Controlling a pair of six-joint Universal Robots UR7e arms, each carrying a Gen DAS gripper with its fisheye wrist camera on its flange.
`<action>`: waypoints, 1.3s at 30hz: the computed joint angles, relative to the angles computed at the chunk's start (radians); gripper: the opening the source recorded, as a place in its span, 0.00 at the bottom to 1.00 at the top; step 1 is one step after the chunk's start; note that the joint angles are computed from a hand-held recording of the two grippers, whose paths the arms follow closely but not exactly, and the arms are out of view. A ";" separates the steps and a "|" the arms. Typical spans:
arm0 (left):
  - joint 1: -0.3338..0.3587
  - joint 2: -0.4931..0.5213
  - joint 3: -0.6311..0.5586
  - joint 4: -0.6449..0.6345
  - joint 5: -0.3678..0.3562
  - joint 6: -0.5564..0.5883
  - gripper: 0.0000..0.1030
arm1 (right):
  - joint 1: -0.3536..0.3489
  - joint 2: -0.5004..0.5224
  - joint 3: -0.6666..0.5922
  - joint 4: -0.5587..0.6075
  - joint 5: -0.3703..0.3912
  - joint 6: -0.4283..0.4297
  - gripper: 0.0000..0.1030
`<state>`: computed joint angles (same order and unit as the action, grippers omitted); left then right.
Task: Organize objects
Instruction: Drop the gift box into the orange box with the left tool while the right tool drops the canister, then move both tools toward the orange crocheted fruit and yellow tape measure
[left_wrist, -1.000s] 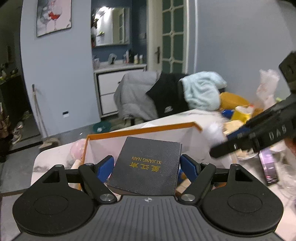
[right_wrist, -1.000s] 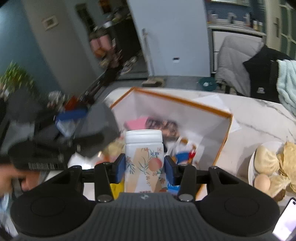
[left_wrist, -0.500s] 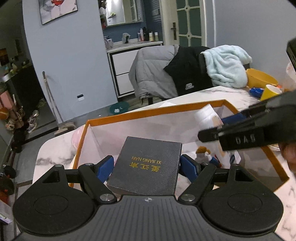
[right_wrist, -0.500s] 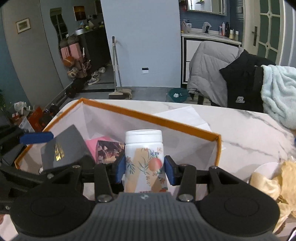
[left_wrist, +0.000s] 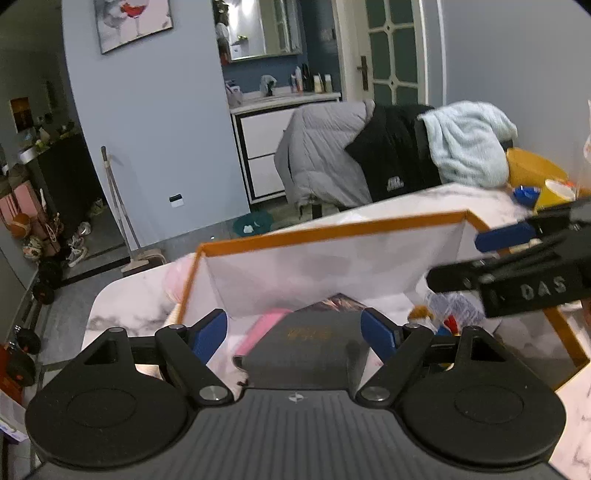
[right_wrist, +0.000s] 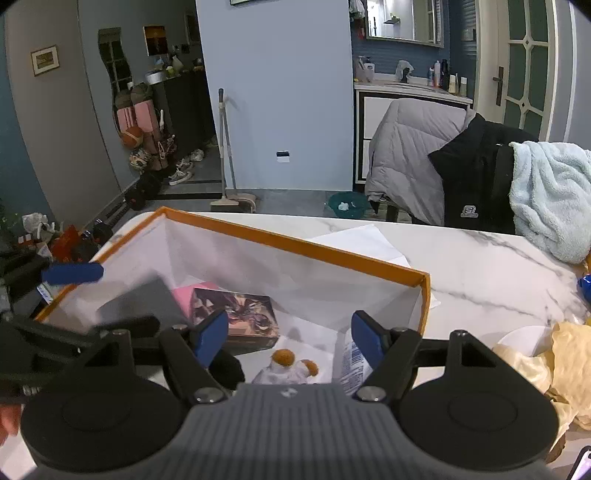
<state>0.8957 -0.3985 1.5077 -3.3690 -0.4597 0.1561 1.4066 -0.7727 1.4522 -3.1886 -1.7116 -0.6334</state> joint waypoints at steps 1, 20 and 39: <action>-0.001 -0.007 0.004 -0.002 0.006 -0.011 0.91 | 0.001 -0.006 0.006 0.002 0.004 0.000 0.73; -0.054 -0.176 0.363 -0.386 -0.060 -0.134 0.91 | 0.003 -0.168 0.239 -0.027 0.111 -0.026 0.76; -0.053 -0.254 0.524 -0.078 -0.053 -0.509 0.91 | 0.035 -0.198 0.398 -0.040 0.094 -0.171 0.83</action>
